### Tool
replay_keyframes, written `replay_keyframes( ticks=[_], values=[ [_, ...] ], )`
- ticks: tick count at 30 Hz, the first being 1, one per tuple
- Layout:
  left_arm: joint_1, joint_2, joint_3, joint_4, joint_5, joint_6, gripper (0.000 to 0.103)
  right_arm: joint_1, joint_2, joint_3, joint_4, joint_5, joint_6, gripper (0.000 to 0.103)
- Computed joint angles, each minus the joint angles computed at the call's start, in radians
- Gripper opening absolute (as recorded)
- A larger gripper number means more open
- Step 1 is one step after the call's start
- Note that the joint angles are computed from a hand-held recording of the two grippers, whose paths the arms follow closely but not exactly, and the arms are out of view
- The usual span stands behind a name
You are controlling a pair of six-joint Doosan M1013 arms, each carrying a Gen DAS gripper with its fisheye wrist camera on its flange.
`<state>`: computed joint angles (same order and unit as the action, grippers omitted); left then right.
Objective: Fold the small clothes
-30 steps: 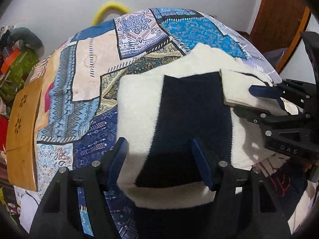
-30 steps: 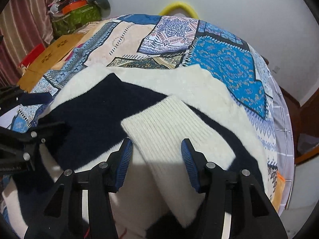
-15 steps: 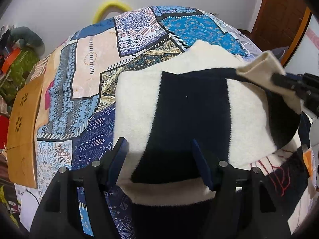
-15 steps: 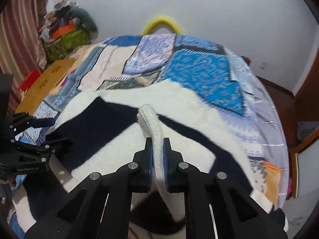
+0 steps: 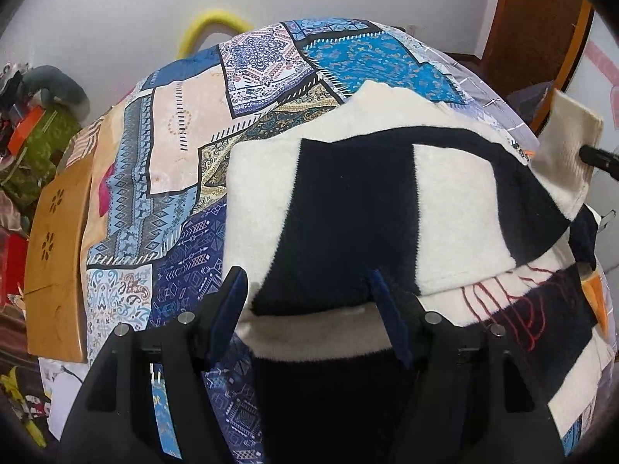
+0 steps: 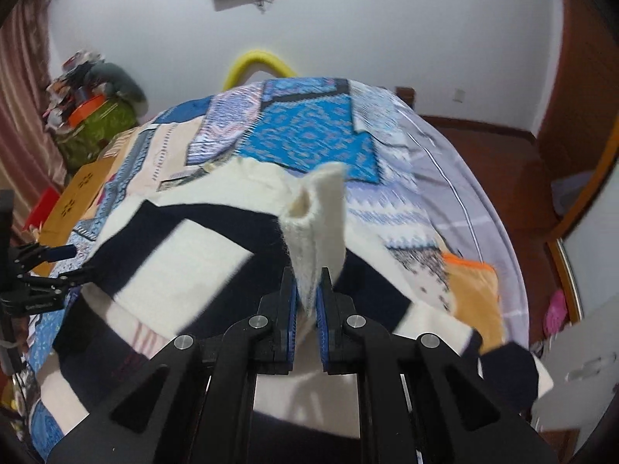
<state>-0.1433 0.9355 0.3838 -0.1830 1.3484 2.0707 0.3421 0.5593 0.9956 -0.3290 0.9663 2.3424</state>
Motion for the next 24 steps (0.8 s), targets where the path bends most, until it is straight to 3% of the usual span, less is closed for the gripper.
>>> replay_keyframes(
  ticks=[14, 24],
  values=[
    [-0.010, -0.048, 0.089, 0.000, -0.030, -0.002, 0.066, -0.036, -0.069, 0.162, 0.079, -0.009, 0.088, 0.009],
    [-0.009, -0.062, 0.113, 0.011, -0.046, -0.013, 0.066, -0.046, -0.117, 0.217, 0.024, 0.010, 0.159, 0.013]
  ],
)
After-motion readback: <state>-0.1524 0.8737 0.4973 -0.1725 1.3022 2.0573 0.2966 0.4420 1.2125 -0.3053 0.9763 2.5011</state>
